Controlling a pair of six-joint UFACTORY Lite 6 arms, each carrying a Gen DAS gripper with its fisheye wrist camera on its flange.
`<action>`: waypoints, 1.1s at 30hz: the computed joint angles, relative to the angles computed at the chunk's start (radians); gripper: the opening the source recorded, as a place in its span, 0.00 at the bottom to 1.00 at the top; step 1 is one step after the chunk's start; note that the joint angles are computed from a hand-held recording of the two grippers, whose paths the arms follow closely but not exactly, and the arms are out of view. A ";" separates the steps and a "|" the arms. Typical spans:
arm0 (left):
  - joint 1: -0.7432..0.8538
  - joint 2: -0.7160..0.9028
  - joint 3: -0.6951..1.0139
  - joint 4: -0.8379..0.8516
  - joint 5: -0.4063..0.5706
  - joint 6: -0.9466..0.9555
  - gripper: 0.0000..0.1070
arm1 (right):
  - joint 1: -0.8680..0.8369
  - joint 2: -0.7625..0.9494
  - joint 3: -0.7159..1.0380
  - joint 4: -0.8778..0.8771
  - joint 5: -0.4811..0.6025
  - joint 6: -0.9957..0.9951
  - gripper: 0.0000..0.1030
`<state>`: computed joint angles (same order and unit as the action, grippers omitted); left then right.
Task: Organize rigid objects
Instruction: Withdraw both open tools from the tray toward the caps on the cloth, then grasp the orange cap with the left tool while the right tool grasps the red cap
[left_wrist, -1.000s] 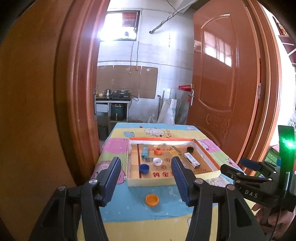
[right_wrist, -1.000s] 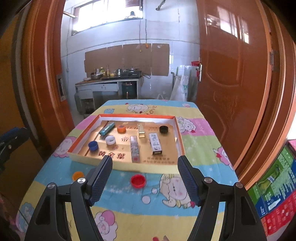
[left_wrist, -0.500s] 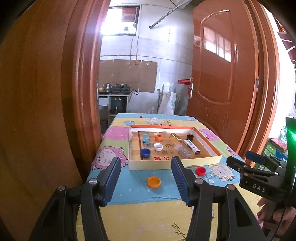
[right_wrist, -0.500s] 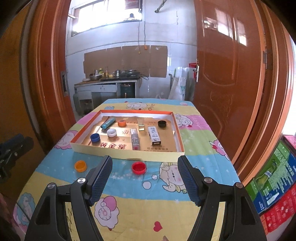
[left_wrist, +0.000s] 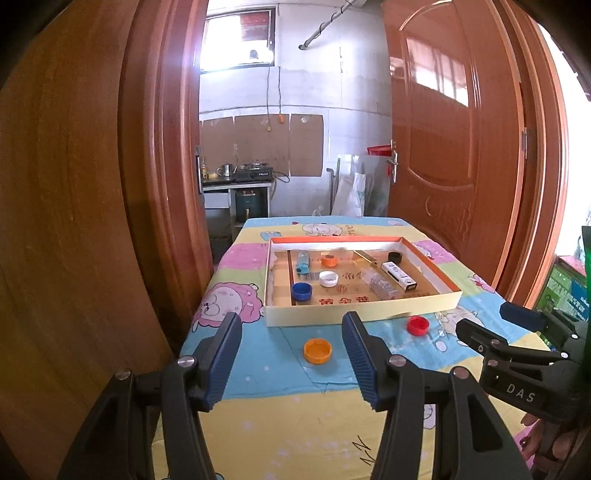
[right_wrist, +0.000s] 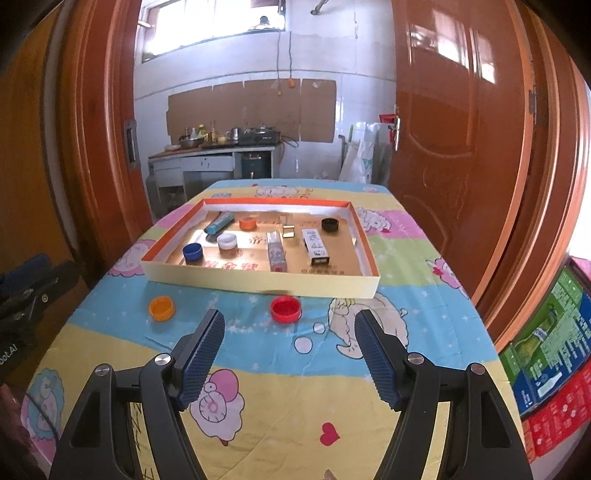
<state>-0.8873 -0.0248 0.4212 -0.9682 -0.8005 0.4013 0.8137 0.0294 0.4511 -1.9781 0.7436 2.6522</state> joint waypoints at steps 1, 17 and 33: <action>0.001 0.002 0.002 0.001 0.002 0.000 0.53 | -0.001 0.005 0.000 -0.007 -0.003 0.009 0.72; 0.199 0.111 0.069 0.381 0.207 -0.237 0.53 | -0.094 0.113 0.003 -0.188 -0.047 0.141 0.72; 0.265 0.491 0.484 0.268 0.498 0.034 0.53 | -0.376 0.325 0.300 -0.405 -0.375 0.030 0.72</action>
<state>-0.6223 0.4661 0.9056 -0.7000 -0.3023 0.4350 0.4381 0.3544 0.7515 -2.3829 0.3682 2.6822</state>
